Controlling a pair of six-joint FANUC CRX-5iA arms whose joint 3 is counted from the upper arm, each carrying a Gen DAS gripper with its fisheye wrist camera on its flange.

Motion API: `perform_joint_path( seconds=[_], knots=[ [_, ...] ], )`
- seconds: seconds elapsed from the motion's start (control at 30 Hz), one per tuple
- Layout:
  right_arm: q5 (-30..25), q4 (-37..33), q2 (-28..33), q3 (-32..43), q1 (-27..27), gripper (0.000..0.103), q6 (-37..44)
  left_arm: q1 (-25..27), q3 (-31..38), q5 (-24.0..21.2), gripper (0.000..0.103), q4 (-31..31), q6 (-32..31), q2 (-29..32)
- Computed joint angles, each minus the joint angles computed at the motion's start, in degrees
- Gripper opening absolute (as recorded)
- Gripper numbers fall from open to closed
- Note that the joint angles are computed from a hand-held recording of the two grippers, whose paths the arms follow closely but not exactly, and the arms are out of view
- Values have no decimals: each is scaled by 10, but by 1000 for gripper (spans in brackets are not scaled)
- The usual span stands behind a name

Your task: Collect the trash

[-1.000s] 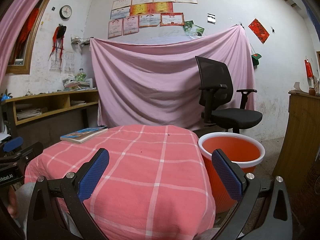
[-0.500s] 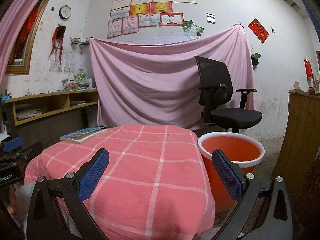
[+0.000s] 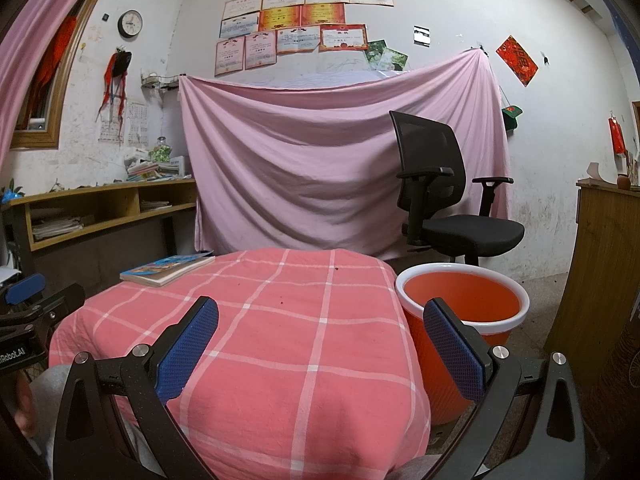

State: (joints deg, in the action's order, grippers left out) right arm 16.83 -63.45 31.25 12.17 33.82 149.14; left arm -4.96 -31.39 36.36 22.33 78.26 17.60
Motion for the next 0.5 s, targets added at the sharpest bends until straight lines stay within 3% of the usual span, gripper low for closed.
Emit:
perform_joint_path(
  seconds=[0.5],
  knots=[
    [-1, -3, -1, 1, -1, 103, 4, 0, -2, -1, 100, 8, -8, -1]
  ],
)
